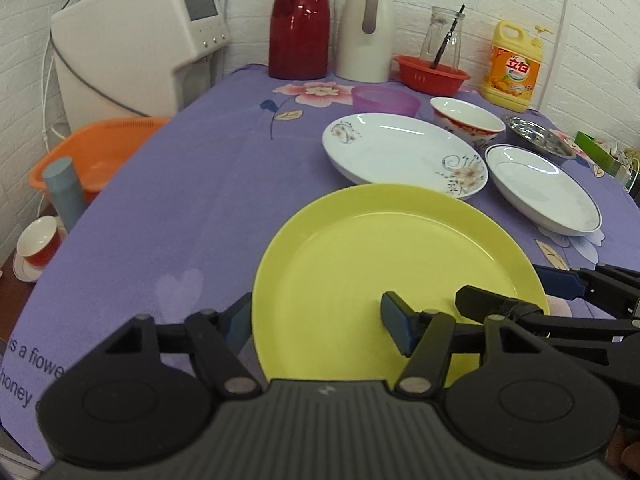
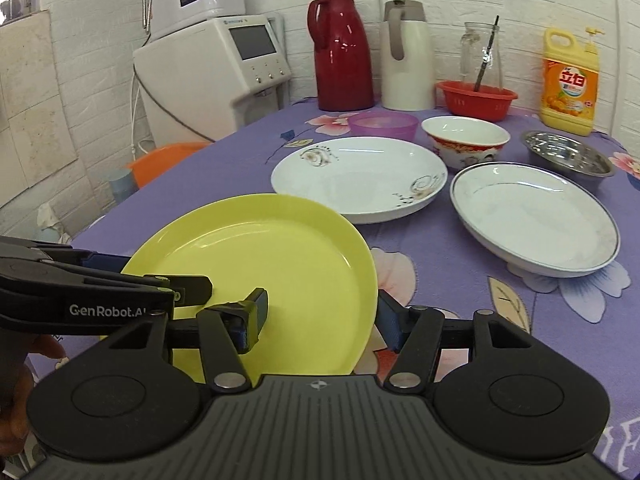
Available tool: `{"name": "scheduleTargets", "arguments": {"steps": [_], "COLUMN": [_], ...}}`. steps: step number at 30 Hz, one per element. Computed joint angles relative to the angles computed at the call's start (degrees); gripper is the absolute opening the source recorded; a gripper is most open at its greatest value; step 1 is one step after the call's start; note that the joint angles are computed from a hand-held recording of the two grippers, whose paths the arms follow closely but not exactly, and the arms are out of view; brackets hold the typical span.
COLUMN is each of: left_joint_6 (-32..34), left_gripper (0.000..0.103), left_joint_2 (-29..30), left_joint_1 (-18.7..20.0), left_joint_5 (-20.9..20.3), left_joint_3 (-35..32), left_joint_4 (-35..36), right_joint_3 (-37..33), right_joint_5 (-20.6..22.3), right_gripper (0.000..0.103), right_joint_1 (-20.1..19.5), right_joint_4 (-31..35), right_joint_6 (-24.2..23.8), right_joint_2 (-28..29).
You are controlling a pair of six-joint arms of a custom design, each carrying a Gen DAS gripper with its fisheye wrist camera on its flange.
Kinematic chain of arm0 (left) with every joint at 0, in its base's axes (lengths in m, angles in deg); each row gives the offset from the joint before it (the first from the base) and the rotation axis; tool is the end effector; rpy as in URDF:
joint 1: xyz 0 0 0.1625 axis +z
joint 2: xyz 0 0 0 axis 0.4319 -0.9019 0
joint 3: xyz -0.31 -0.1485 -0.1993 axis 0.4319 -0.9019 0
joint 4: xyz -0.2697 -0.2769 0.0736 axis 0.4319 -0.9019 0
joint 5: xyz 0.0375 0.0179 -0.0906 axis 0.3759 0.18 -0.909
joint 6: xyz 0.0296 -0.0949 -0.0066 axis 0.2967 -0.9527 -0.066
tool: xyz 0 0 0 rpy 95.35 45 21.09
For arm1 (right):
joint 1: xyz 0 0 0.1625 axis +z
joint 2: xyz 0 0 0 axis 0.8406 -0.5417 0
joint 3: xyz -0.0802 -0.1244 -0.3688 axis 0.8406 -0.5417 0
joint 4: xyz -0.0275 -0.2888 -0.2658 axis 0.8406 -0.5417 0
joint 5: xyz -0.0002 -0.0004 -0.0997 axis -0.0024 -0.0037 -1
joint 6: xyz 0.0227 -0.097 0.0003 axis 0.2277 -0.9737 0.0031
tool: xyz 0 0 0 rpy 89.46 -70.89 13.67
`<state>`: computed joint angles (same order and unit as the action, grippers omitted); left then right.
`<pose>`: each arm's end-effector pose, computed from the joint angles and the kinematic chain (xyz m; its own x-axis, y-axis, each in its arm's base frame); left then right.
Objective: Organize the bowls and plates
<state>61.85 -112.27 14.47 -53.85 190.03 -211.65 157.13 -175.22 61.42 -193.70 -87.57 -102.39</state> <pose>-0.1138 -0.3623 0.1838 -0.7227 0.3039 -0.6208 0.6321 0.6538 -0.4159 0.2425 -0.3029 0.0489 -0.7736 -0.0890 0.6274 -0.5554 0.5718 -0.6038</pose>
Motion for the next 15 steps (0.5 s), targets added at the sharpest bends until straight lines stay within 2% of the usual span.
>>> {"name": "scheduleTargets", "arguments": {"steps": [5,7,9,13,15], "left_joint_6": [1.36,3.84,4.86,5.96,6.59], "left_gripper": [0.063,0.063,0.064,0.082,0.083], "left_joint_2": [3.46,5.9,6.75,4.6,3.63], "left_joint_1": [1.94,1.49,2.14,5.06,5.89], "left_joint_5": [-3.04,-2.51,-3.54,-8.54,-9.81], "left_joint_3": [-0.97,-0.75,-1.14,-3.07,-4.03], "left_joint_4": [-2.77,-6.28,-7.72,-6.51,-7.53], "right_joint_3": [0.18,0.95,1.23,3.38,3.34], "right_joint_5": [-1.91,-2.34,-2.6,2.14,2.35], "right_gripper": [0.098,0.099,0.1,0.103,0.103], "right_joint_1": [-0.41,-1.13,-1.26,-3.18,-3.54], "right_joint_4": [1.92,3.03,2.52,3.58,2.44], "right_joint_6": [1.48,3.24,2.5,4.27,4.01], "right_joint_2": [-0.26,-1.0,-0.98,-4.36,-5.75]}}
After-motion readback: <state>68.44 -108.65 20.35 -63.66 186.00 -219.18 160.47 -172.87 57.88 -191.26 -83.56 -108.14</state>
